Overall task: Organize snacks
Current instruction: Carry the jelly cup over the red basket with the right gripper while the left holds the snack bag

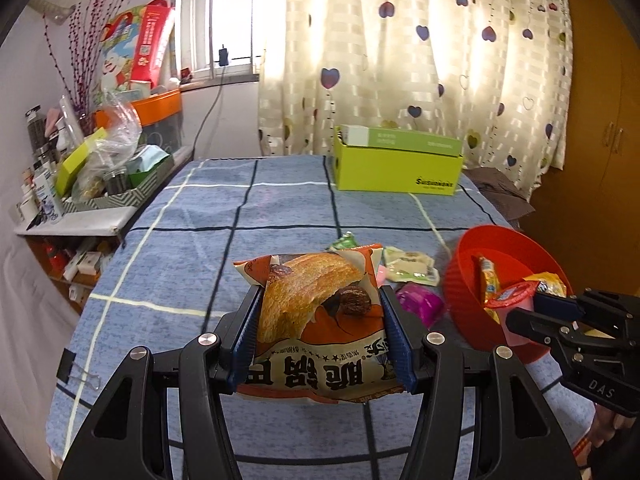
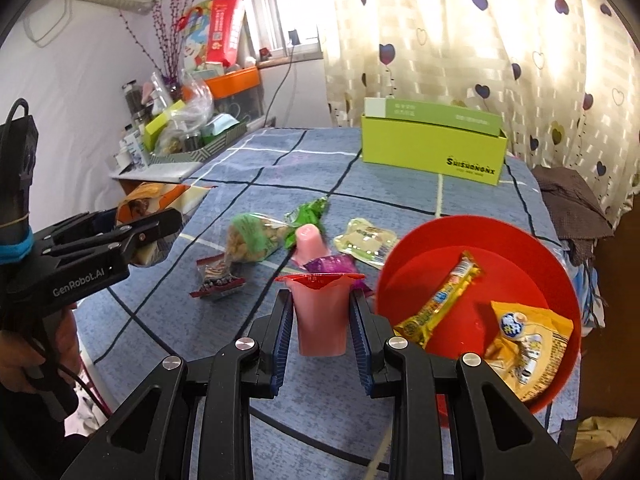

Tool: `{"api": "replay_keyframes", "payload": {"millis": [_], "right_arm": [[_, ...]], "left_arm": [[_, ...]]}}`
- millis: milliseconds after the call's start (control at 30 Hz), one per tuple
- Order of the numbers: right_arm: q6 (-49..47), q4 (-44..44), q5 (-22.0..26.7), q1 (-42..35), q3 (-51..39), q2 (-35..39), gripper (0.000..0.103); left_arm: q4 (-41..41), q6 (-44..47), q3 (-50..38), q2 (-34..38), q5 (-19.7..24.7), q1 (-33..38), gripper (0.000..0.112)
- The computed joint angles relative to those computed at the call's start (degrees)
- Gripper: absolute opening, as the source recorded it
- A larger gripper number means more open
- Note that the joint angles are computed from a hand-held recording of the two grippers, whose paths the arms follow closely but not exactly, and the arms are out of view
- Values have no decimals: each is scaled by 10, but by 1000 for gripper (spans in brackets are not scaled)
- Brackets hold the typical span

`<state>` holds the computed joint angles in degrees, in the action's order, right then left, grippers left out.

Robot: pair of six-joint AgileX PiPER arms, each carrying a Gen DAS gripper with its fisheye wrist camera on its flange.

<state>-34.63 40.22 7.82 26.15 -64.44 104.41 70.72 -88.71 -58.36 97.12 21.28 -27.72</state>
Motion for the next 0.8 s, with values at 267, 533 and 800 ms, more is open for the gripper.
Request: {"api": "replay_keyframes", "payload": {"millis": [267,533,800], "right_arm": [[-85,86,-7,-32,35,-23,26],[-150,153,-18,-75,66,-47,26],[-195,203,-18,-116,80,-50,26]], "left_arm": [[-47,47,-24,20,-12,-19,57],[-97,100,-43,31,-41,-30,57],[-176,186,-66,46,-66,-35,57]]}}
